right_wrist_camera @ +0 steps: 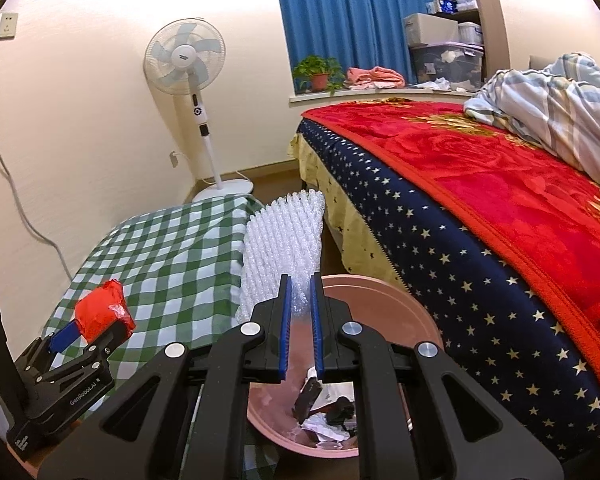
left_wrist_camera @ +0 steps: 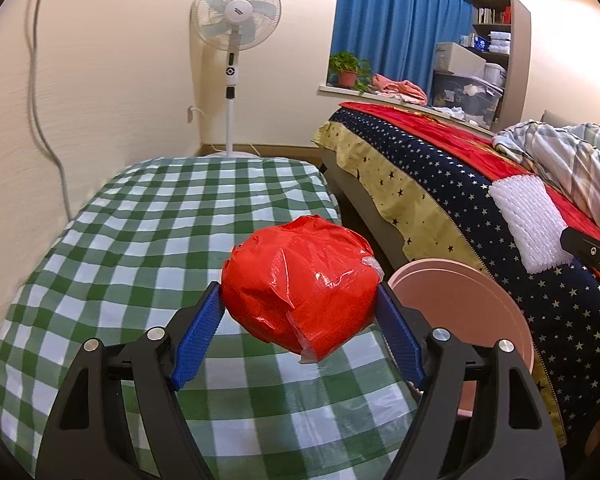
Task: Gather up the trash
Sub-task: 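Carry the red bag with the left tool while the right tool carries the foam net to the bin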
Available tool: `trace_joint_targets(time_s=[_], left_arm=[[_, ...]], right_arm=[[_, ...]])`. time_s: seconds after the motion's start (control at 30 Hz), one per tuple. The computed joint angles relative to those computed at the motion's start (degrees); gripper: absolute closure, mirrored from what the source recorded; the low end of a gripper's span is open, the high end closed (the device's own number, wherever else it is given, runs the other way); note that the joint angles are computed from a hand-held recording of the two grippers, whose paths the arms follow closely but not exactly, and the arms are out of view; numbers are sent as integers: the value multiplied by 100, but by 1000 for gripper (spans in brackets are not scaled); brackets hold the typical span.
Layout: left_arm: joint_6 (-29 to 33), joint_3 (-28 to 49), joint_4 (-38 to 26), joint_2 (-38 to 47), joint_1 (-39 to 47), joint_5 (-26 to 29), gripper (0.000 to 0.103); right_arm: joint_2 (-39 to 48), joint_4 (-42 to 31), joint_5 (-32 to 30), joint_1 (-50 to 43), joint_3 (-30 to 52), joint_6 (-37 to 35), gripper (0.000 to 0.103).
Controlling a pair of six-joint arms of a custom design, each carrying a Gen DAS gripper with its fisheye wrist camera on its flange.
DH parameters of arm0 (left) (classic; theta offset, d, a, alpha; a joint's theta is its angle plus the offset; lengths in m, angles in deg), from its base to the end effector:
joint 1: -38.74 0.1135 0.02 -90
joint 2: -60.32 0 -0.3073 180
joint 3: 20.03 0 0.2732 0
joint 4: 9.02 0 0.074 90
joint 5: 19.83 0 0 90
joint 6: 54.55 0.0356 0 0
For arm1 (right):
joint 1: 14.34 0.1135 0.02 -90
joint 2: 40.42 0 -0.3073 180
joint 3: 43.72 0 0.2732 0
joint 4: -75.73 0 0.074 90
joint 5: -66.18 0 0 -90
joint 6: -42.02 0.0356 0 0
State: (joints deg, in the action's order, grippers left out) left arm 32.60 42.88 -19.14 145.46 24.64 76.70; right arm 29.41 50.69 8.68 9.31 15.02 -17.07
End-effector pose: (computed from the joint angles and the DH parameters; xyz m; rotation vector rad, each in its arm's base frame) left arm 0.3280 -0.0866 0.2578 0.2772 2.1277 -0.2949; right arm 0.2515 0.0892 0.2881 0.4368 2.0456 -0.0542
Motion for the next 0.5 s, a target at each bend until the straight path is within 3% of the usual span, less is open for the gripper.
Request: trace_joint_targets(time_s=[0.5], left_arm=[[-28, 209, 216, 449, -595, -107, 29]], right_arm=[[17, -13, 33, -334, -99, 71, 93]])
